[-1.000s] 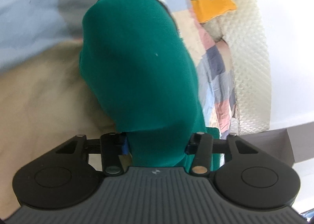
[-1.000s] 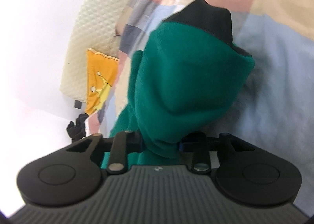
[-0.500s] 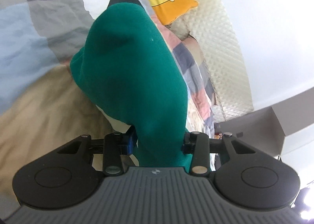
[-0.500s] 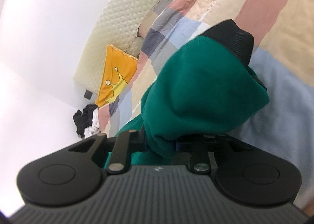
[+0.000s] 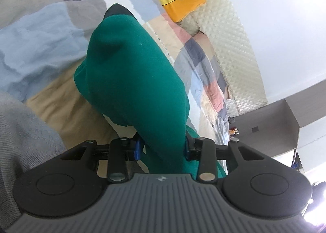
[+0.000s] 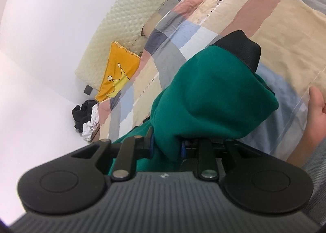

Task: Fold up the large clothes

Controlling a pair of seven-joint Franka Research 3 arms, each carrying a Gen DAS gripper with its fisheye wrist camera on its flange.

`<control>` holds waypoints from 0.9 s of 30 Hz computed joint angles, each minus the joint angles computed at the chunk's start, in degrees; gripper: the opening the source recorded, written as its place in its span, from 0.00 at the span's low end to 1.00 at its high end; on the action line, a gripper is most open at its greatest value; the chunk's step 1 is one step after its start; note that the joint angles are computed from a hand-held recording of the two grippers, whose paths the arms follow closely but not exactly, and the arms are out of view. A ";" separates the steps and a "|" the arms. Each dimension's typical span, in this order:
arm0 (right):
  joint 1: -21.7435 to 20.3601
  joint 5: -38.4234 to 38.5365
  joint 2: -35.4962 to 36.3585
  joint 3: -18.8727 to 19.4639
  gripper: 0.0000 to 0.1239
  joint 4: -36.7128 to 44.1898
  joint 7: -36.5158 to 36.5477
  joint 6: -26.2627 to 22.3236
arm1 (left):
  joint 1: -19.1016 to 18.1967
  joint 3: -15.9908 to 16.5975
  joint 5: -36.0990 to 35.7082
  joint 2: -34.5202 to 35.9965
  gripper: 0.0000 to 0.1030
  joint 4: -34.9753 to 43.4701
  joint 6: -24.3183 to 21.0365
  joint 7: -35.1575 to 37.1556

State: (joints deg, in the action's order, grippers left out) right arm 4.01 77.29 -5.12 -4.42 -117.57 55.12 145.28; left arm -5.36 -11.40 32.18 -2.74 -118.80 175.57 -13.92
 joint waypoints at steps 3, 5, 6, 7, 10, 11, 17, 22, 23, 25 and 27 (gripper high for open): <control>0.40 0.94 0.64 0.46 0.22 1.22 -0.71 1.32 | 0.70 -0.80 6.46 0.57 0.42 3.34 -4.33 -5.30; 0.55 0.27 1.92 0.81 0.22 3.02 1.25 2.46 | 0.43 -0.30 10.33 2.52 0.46 6.66 -5.91 -6.38; 0.56 -0.18 2.73 0.98 0.22 4.12 2.47 2.83 | 0.08 0.22 11.63 3.38 0.46 7.85 -6.04 -7.37; 0.54 -0.82 3.97 1.18 0.22 5.63 4.18 3.17 | -0.32 0.69 11.51 4.96 0.47 10.02 -6.77 -6.33; -0.01 -1.54 7.68 1.81 0.22 9.92 7.21 2.84 | -1.85 1.87 7.39 10.10 0.47 17.19 -10.25 1.49; -0.28 -1.99 8.87 2.11 0.23 11.23 8.27 2.83 | -2.27 2.21 6.06 12.28 0.47 20.02 -11.67 4.30; -2.21 -11.06 18.28 4.07 0.27 21.37 22.79 1.98 | -5.09 5.03 0.57 24.13 0.47 35.06 -18.86 14.70; -3.80 -16.75 26.03 6.47 0.27 29.78 29.25 2.38 | -6.69 6.98 -2.77 34.23 0.49 48.46 -22.82 23.30; -4.03 -18.12 27.56 6.86 0.27 31.47 30.39 2.44 | -6.98 7.31 -3.42 36.76 0.50 51.86 -23.55 25.07; -4.46 -20.51 30.98 7.74 0.28 35.13 32.28 2.75 | -7.17 7.87 -4.97 41.00 0.50 57.09 -23.33 27.66; -5.09 -22.31 34.34 8.84 0.28 38.67 33.12 3.20 | -7.18 8.23 -6.49 45.44 0.51 62.65 -22.85 30.79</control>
State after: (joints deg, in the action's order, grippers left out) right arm -1.08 54.98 29.21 4.41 -78.89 88.24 148.48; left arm -12.54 -3.18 25.68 42.70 -56.15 152.72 16.87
